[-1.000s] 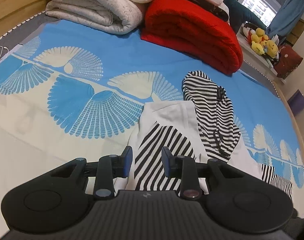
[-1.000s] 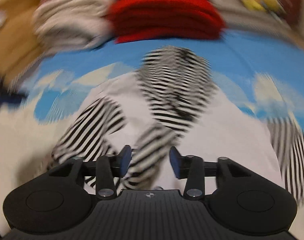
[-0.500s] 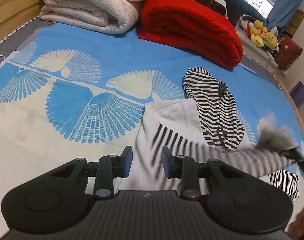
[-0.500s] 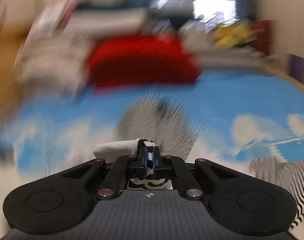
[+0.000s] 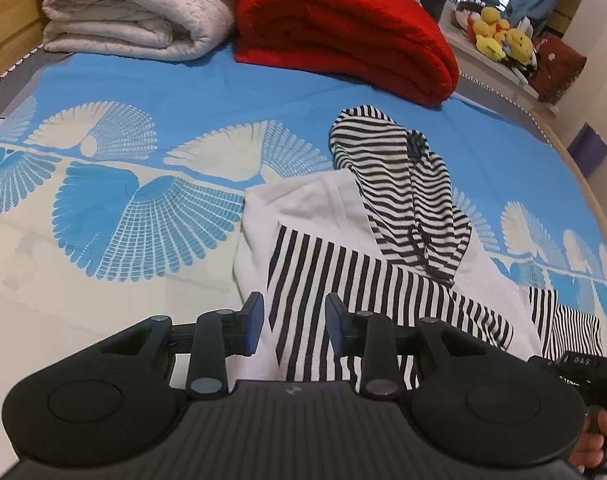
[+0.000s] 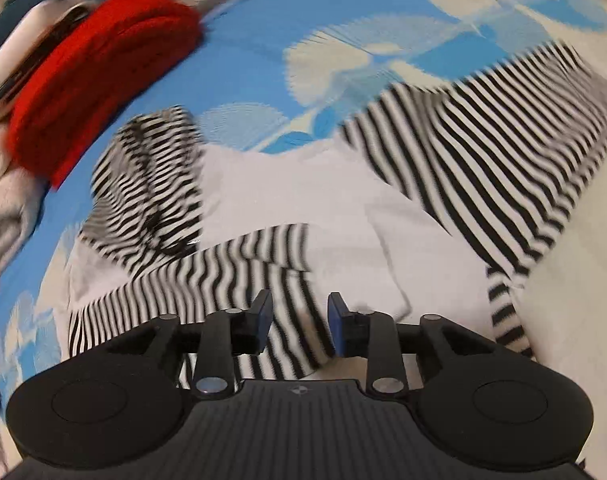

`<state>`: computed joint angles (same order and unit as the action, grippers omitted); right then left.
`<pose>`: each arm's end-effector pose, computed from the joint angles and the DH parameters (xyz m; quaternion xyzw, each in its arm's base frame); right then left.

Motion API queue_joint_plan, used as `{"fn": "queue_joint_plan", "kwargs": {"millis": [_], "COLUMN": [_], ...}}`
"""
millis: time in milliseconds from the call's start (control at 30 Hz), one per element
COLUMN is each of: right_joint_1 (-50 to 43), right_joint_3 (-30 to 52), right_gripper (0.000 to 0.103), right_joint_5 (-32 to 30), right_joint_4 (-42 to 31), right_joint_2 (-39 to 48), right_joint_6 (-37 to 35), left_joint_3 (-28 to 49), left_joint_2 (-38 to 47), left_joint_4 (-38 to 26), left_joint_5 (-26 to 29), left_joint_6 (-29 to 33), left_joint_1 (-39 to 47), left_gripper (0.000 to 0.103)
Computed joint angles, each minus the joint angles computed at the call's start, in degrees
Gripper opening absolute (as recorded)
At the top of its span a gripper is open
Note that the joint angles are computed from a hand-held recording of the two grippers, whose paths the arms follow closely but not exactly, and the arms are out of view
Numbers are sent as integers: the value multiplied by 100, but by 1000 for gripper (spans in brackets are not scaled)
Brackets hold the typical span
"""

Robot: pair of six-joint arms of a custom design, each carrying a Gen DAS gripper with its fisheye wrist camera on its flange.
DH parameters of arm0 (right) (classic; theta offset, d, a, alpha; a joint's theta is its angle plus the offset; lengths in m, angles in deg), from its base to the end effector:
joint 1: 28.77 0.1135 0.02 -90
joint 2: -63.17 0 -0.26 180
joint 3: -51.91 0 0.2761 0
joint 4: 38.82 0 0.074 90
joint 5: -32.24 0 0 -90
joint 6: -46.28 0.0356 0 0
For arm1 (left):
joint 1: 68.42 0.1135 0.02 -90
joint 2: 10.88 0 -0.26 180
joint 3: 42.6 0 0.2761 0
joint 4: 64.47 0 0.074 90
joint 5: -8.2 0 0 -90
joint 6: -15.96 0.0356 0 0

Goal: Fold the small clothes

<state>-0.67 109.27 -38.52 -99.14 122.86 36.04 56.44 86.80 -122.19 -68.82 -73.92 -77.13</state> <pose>0.1944 0.0905 0.2312 0.4530 0.8451 0.0928 0.2685 0.3853 -0.0671 0.2872 0.1058 0.9457 -0.1294 0.2786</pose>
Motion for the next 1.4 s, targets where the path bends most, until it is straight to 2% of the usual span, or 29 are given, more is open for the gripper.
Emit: {"fn": "queue_joint_plan", "kwargs": {"millis": [167, 300, 333, 367, 400, 567, 600, 633, 700, 800, 833, 867, 900, 933, 1033, 1067, 1133, 1167, 1200, 1333, 1400], "right_joint_1": [-627, -708, -690, -637, -563, 119, 140, 58, -315, -743, -774, -799, -766, -729, -752, -827, -798, -758, -666, -85, -92], "right_joint_3": [-221, -457, -494, -493, -465, -135, -52, 35, -47, -474, -502, -470, -395, -353, -526, -581, -754, -710, -645, -425, -331], "right_gripper": [32, 30, 25, 3, 0, 0, 0, 0, 1, 3, 7, 24, 48, 56, 58, 56, 33, 10, 7, 6, 6], "right_joint_5": [-719, -792, -697, -541, -338, 1436, 1591, 1540, 988, 16, -220, -424, -494, -489, -629, -726, -682, -542, -344, 1021, 1106], "right_joint_4": [148, 439, 575, 656, 669, 564, 365, 77, -274, 83, 177, 186, 89, -2, 91, 193, 445, 419, 351, 386, 235], "right_joint_2": [447, 386, 331, 273, 195, -507, -491, -400, -347, -629, -598, -465, -312, -191, -86, -57, -34, 26, 26, -176, -91], "right_joint_6": [341, 432, 361, 295, 241, -265, -279, -202, 19, -72, -217, -358, -365, -295, -147, -161, -161, -161, -148, -453, -499], "left_joint_3": [41, 114, 126, 129, 128, 127, 126, 120, 74, 16, -1, -34, -51, -69, -88, -111, -127, -139, -150, -213, -297], "left_joint_2": [33, 61, 64, 66, 65, 63, 69, 80, 89, 122, 129, 129, 130, 129, 146, 142, 171, 185, 205, 332, 388], "left_joint_4": [-21, -57, -69, -77, -86, -92, -89, -87, -68, -50, -38, -11, 7, 25, 46, 61, 75, 90, 104, 154, 217], "left_joint_5": [14, 62, 70, 83, 95, 115, 114, 108, 86, 34, 23, 15, 12, 5, -14, -19, -45, -46, -44, -85, -120], "left_joint_6": [-6, -22, -17, -5, 10, 68, 67, 70, 86, 141, 146, 146, 142, 141, 152, 163, 183, 191, 206, 303, 389], "left_joint_1": [60, 113, 113, 115, 120, 136, 143, 144, 119, 59, 38, 22, 5, -12, -55, -64, -78, -75, -67, -107, -155], "left_gripper": [37, 37, 37, 37, 37, 37, 37, 37, 37, 37, 37, 37, 37, 37, 37, 37, 37, 37, 37, 37, 37]}}
